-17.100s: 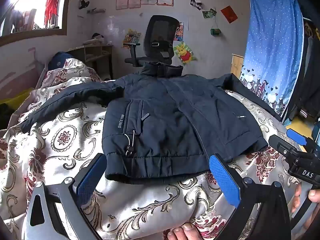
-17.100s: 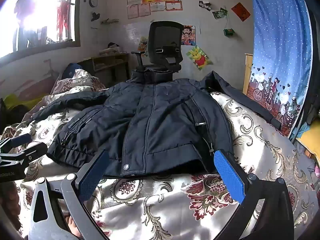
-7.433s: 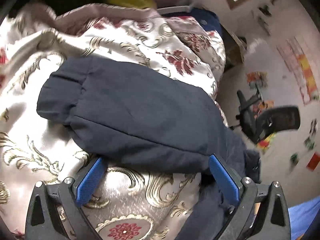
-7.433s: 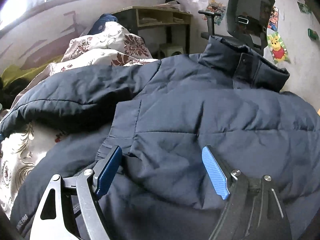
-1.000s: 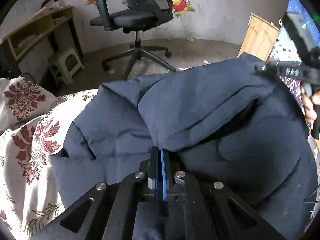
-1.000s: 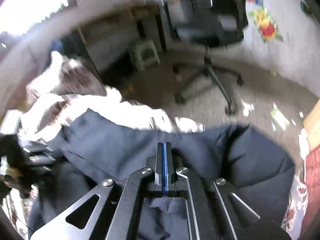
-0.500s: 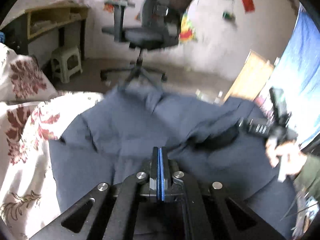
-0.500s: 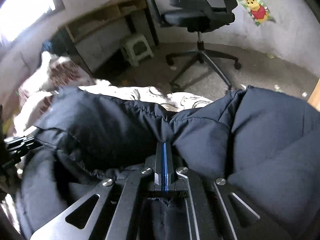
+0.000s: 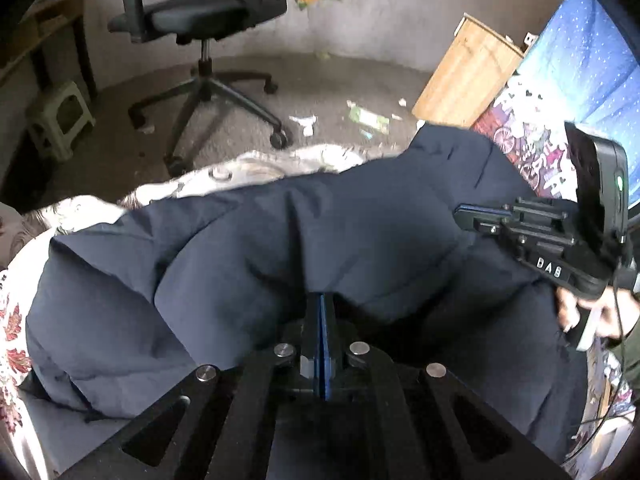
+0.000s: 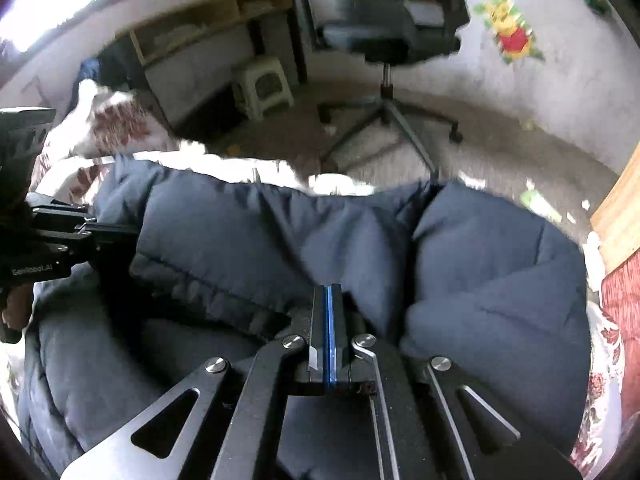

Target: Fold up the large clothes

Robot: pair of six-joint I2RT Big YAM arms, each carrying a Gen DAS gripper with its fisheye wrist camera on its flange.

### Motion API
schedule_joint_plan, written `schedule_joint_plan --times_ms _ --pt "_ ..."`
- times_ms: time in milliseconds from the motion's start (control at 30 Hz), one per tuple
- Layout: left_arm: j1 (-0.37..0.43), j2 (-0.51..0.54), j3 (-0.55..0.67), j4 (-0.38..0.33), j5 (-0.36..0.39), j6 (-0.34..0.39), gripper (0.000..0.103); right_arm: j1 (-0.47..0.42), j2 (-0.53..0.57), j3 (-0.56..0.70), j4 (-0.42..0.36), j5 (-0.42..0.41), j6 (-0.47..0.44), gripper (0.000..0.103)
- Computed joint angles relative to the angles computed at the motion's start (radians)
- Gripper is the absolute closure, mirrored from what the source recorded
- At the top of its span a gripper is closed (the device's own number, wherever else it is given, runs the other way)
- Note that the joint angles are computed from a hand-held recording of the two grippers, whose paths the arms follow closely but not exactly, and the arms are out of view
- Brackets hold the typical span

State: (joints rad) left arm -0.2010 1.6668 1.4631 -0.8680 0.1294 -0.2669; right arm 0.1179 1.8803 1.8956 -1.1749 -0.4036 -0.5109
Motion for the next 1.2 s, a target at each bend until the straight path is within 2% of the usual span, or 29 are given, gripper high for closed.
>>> schedule_joint_plan --times_ms 100,167,233,333,367,467,533,600,667,767,900,1000,1200 --pt "-0.007 0.015 -0.007 -0.039 0.000 0.022 0.099 0.009 0.064 0.092 -0.119 0.029 -0.025 0.102" --pt "-0.016 0.028 -0.003 -0.055 -0.025 0.036 0.099 0.016 0.086 0.113 -0.151 0.042 -0.028 0.102" --pt "-0.027 0.032 -0.014 -0.029 -0.053 0.023 0.099 0.025 0.105 0.127 -0.165 0.055 -0.015 0.102" --pt "-0.013 0.036 -0.026 0.006 -0.016 -0.027 0.099 0.033 0.072 0.047 -0.070 0.069 0.024 0.102" --pt "-0.011 0.033 -0.033 0.015 -0.011 -0.033 0.099 0.038 0.047 0.000 -0.013 0.085 0.025 0.102" --pt "-0.014 0.021 -0.059 0.048 -0.026 -0.038 0.099 0.044 0.007 -0.078 0.089 0.093 0.042 0.102" --pt "-0.017 0.012 -0.077 0.069 -0.034 -0.042 0.099 0.035 0.005 -0.083 0.101 0.049 0.086 0.102" --pt "-0.020 -0.002 -0.101 0.097 -0.038 -0.051 0.099 0.008 0.011 -0.085 0.106 -0.029 0.143 0.103" --pt "-0.023 -0.018 -0.127 0.122 -0.045 -0.055 0.099 -0.004 0.006 -0.102 0.125 -0.058 0.169 0.103" --pt "-0.034 -0.039 -0.154 0.159 -0.074 -0.067 0.099 -0.006 -0.030 -0.162 0.193 -0.039 0.169 0.103" --pt "-0.064 -0.098 -0.234 0.256 -0.145 -0.076 0.099 0.004 -0.108 -0.271 0.322 0.016 0.150 0.102" --pt "-0.068 -0.128 -0.252 0.273 -0.166 -0.100 0.099 -0.003 -0.150 -0.297 0.344 0.011 0.136 0.101" --pt "-0.087 -0.180 -0.269 0.273 -0.223 -0.171 0.100 -0.051 -0.179 -0.267 0.303 -0.072 0.133 0.099"
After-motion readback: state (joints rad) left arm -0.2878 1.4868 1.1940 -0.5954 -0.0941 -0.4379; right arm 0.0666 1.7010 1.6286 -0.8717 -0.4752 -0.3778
